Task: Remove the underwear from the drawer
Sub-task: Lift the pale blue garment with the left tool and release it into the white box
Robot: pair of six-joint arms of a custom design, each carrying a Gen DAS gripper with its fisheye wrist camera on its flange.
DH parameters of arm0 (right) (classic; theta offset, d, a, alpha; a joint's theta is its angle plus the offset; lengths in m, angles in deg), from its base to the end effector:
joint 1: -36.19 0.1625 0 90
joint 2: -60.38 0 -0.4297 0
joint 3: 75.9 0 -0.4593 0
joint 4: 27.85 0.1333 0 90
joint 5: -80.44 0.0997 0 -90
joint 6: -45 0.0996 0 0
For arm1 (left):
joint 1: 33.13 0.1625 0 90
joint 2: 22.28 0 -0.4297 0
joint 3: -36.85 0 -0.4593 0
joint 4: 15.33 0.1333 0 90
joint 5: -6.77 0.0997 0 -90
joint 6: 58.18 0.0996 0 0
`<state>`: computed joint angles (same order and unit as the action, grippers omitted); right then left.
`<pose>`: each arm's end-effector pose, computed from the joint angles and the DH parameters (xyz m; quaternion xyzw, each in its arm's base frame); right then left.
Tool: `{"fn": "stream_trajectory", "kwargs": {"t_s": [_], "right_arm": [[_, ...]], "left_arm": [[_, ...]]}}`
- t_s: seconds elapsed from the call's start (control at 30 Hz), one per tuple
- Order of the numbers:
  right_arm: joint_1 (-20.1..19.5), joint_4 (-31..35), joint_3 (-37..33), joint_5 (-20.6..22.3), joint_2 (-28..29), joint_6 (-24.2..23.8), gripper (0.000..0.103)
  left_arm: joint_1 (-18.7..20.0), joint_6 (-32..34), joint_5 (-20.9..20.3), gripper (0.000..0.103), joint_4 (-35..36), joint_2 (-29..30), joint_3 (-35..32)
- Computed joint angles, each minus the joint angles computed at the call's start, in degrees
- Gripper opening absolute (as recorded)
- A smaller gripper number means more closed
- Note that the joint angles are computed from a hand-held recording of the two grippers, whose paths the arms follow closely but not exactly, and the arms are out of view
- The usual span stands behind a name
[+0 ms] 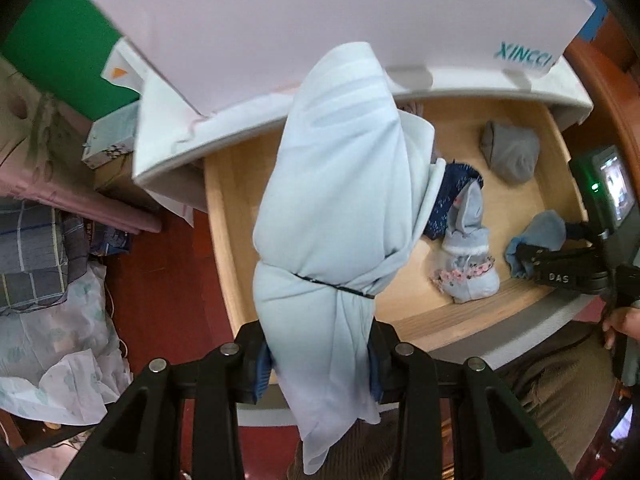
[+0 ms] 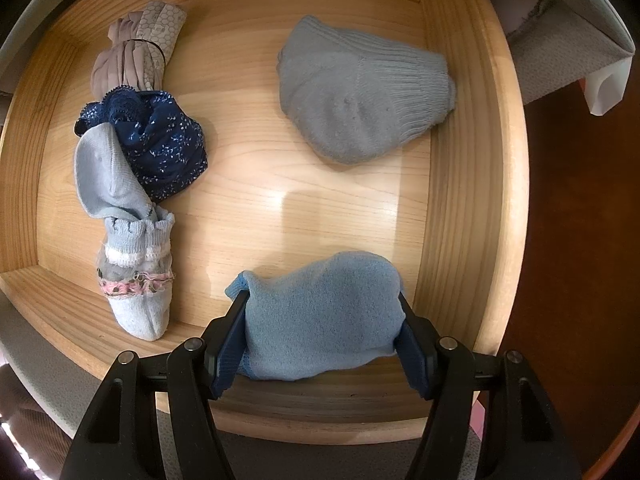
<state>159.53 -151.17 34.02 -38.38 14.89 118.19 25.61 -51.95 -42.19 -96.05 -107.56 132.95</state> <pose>0.3679 -0.4040 -0.0716 -0.2552 -0.9000 0.0368 0.3515 -0.1178 -0.5769 0.3997 0.3543 0.8536 0.0848 0.3724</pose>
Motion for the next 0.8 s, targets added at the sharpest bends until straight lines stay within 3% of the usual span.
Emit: {"fn": "stream_trajectory", "kwargs": {"t_s": [0.13, 0.4, 0.53, 0.8], "right_arm": [[-0.1, 0.4, -0.2, 0.0, 0.1, 0.1, 0.063], [-0.1, 0.5, -0.3, 0.0, 0.1, 0.1, 0.063], [-0.1, 0.5, -0.3, -0.1, 0.2, 0.1, 0.063], [-0.1, 0.3, -0.3, -0.1, 0.3, 0.1, 0.063]], "left_arm": [[-0.6, 1.7, 0.2, 0.037, -4.2, -2.2, 1.0], [-2.1, 5.4, -4.5, 0.037, -11.5, -4.1, -1.8], [-2.9, 5.0, -6.9, 0.037, -12.9, -1.3, -7.9], [-4.3, 4.9, -6.6, 0.037, -17.1, 8.1, -20.3]]}}
